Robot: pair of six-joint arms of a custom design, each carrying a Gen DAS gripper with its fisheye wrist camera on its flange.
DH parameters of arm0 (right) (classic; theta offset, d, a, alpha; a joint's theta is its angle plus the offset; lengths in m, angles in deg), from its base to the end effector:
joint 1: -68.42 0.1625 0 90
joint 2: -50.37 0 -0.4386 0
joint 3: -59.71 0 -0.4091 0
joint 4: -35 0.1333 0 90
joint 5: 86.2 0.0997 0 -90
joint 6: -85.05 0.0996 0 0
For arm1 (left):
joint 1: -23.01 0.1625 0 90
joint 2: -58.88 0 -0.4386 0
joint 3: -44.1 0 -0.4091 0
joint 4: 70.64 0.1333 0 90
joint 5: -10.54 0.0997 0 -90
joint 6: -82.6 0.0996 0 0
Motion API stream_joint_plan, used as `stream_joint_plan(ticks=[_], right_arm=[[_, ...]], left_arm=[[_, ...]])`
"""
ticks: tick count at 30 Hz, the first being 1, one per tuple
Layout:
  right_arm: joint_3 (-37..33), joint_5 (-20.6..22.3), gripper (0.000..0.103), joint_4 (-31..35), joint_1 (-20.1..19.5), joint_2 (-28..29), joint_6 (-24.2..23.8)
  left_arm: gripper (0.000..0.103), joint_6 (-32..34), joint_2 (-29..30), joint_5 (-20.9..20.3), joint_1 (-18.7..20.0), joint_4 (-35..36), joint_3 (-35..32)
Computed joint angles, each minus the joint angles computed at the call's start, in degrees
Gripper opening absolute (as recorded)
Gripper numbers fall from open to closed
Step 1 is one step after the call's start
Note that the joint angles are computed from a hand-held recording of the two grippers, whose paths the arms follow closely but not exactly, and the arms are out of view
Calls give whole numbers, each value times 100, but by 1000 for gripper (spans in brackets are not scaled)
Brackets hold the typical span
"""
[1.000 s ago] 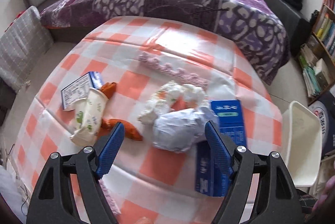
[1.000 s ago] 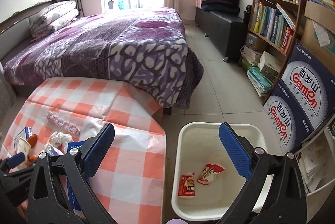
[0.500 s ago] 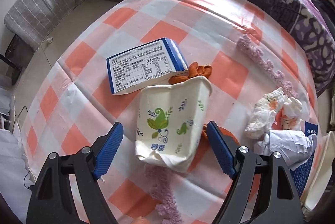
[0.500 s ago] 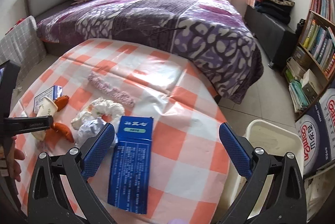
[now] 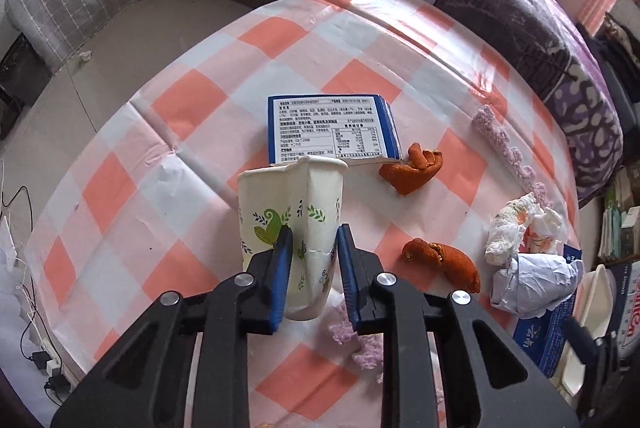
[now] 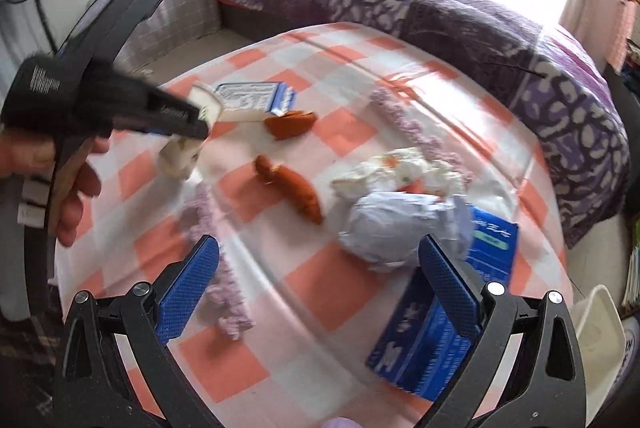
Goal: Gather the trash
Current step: 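Grasp the white paper cup on the table with the left tool, then grasp the pink fuzzy strip with the right tool while the left tool holds the cup, then carry the pink strip into the white bin and open the right tool while the left holds the cup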
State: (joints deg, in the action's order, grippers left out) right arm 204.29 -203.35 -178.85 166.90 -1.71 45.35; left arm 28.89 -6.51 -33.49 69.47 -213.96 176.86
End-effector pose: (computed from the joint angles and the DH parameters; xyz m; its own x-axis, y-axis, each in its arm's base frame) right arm 0.1434 -0.3658 0.0760 -0.6236 -0.4598 0.6322 -0.6814 0.7161 -0.1514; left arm -0.1408 -0.4456 0.0923 -0.7657 -0.2085 -0.6085 0.0863 0.9041 -0.4185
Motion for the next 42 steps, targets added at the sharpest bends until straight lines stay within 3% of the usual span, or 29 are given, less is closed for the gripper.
stream_joint_plan(ticks=[7, 10, 12, 14, 15, 16, 22, 31, 42], right_arm=[[-128, -385, 94, 293, 300, 797, -274], [-212, -424, 78, 653, 304, 879, -104], [-284, -478, 59, 921, 283, 885, 135], [-303, -468, 48, 994, 214, 851, 268], [-304, -456, 30, 980, 200, 814, 307], [-314, -452, 23, 1042, 182, 753, 367], [-197, -153, 22, 612, 120, 385, 571], [-105, 78, 22, -564, 111, -28, 690], [-39, 104, 22, -887, -125, -518, 966]], left_arm=[[23, -157, -640, 110, -263, -50, 309], [23, -275, -887, 160, -364, 57, 403], [23, -300, -1000, 163, -397, 71, 448], [23, -294, -1091, 173, -425, 44, 501], [23, -304, -1116, 182, -445, 31, 516], [23, -305, -1143, 190, -459, 14, 535], [23, -342, -1206, 338, -593, -155, 640], [23, -631, -1107, 991, -1072, -24, 688], [24, -749, -544, 1373, -1436, -33, 553]])
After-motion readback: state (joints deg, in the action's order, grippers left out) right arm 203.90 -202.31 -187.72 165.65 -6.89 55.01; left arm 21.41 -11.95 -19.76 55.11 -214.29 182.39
